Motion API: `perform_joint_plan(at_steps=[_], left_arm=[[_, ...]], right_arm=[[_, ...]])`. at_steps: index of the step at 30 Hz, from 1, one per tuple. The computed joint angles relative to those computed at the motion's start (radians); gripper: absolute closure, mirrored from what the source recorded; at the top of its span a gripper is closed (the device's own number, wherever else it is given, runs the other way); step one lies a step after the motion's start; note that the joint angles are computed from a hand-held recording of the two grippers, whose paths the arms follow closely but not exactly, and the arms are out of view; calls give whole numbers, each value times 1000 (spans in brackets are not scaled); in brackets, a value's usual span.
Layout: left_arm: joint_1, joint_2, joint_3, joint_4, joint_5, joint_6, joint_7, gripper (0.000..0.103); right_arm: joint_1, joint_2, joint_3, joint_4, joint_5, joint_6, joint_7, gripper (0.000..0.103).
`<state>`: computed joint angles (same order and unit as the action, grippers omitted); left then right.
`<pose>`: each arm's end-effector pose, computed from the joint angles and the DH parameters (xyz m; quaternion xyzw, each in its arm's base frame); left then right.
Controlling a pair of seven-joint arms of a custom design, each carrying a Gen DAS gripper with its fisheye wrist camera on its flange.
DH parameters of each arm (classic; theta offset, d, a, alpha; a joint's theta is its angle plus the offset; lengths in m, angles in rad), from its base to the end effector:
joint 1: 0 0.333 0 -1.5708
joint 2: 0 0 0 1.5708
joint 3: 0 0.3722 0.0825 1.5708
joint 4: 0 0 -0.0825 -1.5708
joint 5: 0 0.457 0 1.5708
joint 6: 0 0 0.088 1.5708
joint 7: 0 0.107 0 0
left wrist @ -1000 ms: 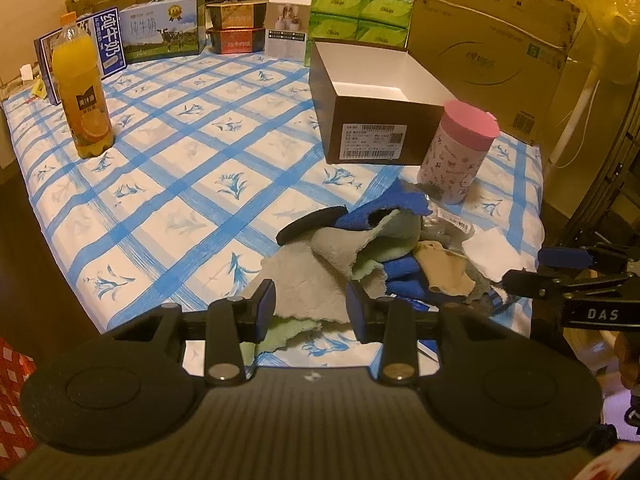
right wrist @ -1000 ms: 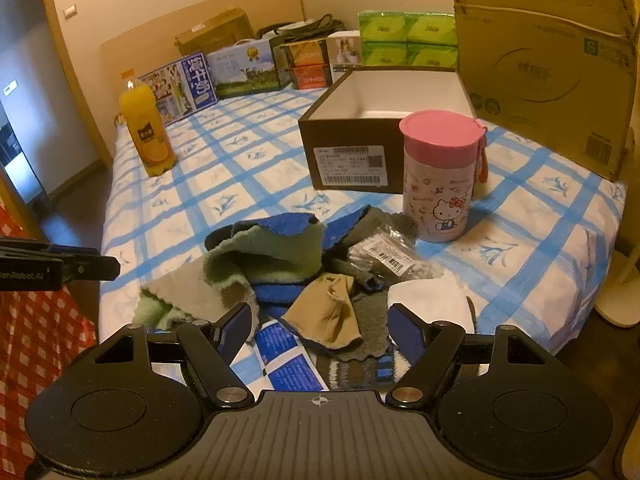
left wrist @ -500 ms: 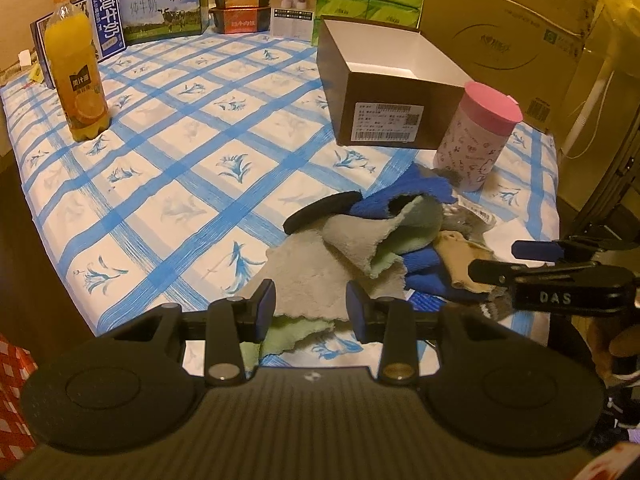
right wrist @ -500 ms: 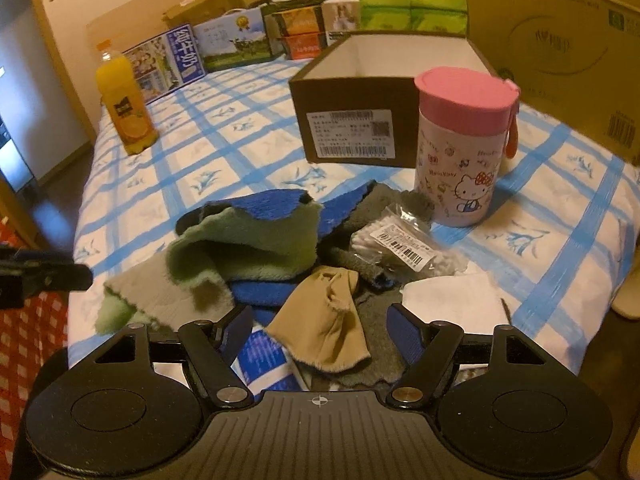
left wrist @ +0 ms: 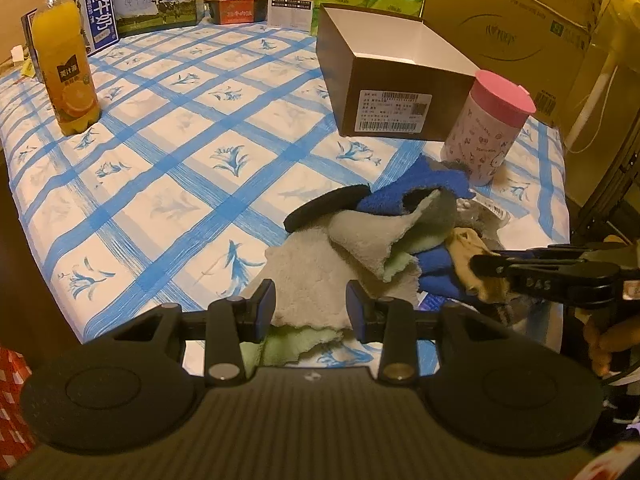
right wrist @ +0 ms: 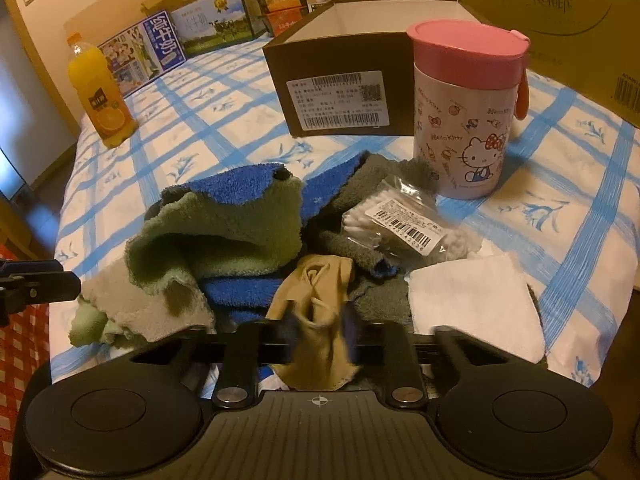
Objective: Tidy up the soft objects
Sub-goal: 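Grasp the black-and-red round pad with the left gripper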
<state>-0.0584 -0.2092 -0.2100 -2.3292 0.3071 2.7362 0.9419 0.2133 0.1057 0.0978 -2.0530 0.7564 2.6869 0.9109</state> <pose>0.5450 -0.1671 0.5048 -0.7049 0.6337 -0.2382 0.2115 0.6473 0.1833 0.4544 -0.7732 0.5315 -0.0556 0.3415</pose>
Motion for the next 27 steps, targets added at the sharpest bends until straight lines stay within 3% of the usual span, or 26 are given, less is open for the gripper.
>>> perform_joint_plan(at_steps=[4, 13, 17, 22, 27], left_arm=[[5, 7, 1, -1, 16, 8, 5, 69], [11, 60, 23, 28, 28, 47, 76, 69], [10, 111, 37, 65, 35, 79, 159, 69], [-6, 192, 60, 122, -52, 123, 336, 69], [-11, 269, 64, 187, -116, 100, 467, 69]], right_arm=[[-5, -17, 1, -7, 38, 5, -33, 97], [16, -72, -12, -19, 156, 75, -136, 98], [23, -59, -17, 6, 175, 88, -147, 98], [21, -34, -12, 35, 165, 97, -138, 98], [12, -14, -6, 50, 129, 99, -98, 98]])
